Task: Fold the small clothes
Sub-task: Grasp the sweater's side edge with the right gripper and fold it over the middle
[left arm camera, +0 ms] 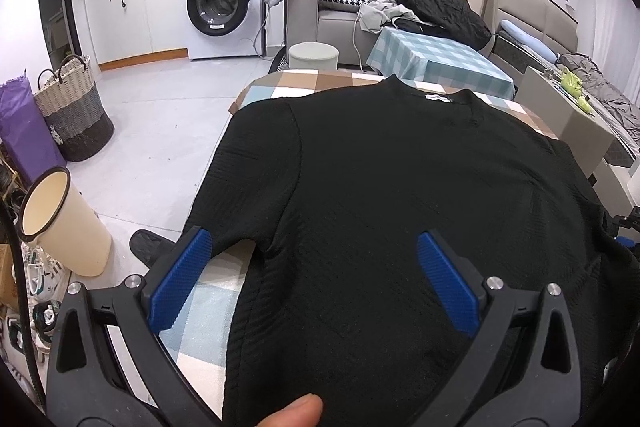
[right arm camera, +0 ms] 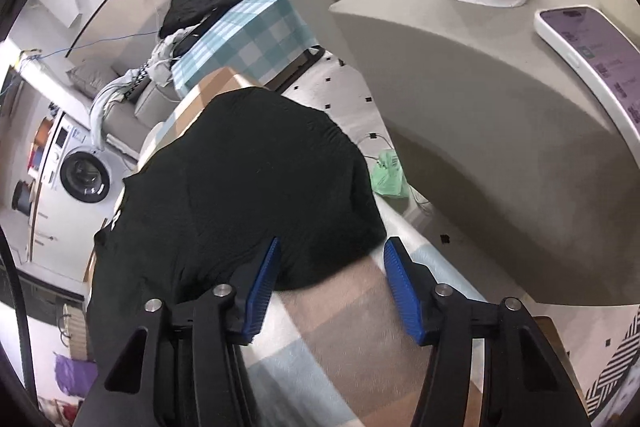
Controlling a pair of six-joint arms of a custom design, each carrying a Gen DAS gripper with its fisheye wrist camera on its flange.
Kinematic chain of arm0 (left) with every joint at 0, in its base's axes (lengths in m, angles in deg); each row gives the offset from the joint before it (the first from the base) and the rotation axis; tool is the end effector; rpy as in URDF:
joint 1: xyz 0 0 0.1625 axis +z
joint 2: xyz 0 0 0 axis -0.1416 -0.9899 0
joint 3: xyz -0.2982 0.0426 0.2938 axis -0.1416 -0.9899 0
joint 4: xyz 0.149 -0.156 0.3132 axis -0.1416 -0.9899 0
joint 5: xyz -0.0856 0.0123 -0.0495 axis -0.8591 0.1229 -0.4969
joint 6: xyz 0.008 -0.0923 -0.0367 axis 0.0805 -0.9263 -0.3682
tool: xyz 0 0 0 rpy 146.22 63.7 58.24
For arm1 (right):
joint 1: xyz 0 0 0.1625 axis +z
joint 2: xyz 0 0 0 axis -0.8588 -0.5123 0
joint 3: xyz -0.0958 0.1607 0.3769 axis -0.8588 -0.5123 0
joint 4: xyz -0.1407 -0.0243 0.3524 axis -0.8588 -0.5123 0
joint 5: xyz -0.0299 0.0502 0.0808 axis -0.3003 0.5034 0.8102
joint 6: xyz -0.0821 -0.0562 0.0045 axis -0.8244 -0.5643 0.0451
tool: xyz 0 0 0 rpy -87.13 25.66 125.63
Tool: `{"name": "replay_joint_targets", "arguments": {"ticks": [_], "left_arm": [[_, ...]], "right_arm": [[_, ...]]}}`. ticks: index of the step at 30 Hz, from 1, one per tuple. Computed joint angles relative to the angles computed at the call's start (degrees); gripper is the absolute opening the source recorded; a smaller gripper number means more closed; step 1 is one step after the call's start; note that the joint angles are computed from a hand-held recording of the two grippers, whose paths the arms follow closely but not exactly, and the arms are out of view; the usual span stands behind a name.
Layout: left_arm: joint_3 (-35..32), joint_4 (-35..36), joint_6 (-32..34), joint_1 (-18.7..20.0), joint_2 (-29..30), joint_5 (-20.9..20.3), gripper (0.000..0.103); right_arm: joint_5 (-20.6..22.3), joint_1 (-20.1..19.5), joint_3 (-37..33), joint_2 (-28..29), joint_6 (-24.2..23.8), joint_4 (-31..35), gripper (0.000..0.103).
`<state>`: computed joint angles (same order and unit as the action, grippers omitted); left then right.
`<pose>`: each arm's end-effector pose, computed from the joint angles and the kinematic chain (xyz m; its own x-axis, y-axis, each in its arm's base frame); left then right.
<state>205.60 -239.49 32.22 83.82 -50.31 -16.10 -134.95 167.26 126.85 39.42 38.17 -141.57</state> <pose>0.1121 -0.4029 0.4111 -0.7238 -0.2660 -0.6367 0.3469 0.6573 -0.6690 0.2332 -0.4938 -0.0366 -0.8521 0.4492 0.2687 0.1477 0.6989 -0.6998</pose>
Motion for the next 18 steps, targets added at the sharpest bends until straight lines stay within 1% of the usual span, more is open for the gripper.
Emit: {"name": "replay_joint_targets", "arguments": {"ticks": [1,3,4,5,6,8,10,11,13,14,15,17,18], "left_arm": [[-0.16,0.18,-0.11,0.12,0.19,-0.15,0.102],[-0.26,-0.56,0.46,0.38,0.59,-0.67,0.102],[-0.25,-0.91,0.64,0.5,0.73,-0.77,0.102],[-0.26,-1.09,0.67,0.65,0.83,-0.9,0.102],[-0.38,-1.12,0.55,0.93,0.98,-1.02,0.102],[-0.56,-0.93,0.22,1.3,1.07,-1.12,0.102],[-0.44,-1.29,0.69,1.62,0.78,-1.39,0.102],[-0.34,-2.51,1.58,1.76,0.96,-1.45,0.102],[-0.36,-2.8,1.67,1.76,1.11,-0.72,0.102],[-0.56,-2.4,1.42,1.93,1.08,-0.68,0.102],[-0.7,-2.18,1.21,2.17,1.07,-0.81,0.102],[-0.97,-1.73,0.68,2.4,1.05,-0.85,0.102],[-0.94,-2.03,0.67,2.35,0.99,-0.77,0.102]], "right_arm": [[-0.75,0.08,-0.73,0.41,-0.7,0.04,0.056],[-3.77,0.57,-3.45,1.79,-2.13,1.72,0.05],[-5.06,0.8,-4.65,2.41,-3.01,2.58,0.037],[-6.5,1.02,-6.2,3.12,-4.25,4.12,0.021],[-7.96,1.2,-7.14,3.54,-4.68,5.23,0.013],[-7.82,0.85,-7.68,3.6,-5.26,5.12,0.011],[-10.67,1.09,-8.35,3.63,-4.92,4.8,0.01],[-11.07,1.17,-8.56,3.52,-4.72,3.13,0.01],[-10.72,1.6,-9.56,3.72,-6.4,-0.52,0.01],[-9.84,1.87,-10.41,4.1,-8.39,-3.0,0.01],[-6.57,2.33,-11.23,4.53,-11.2,-7.57,0.01],[-2.65,3.41,-13.79,5.67,-15.54,-10.86,0.01],[1.46,3.88,-14.69,6.13,-18.05,-12.76,0.01]]}}
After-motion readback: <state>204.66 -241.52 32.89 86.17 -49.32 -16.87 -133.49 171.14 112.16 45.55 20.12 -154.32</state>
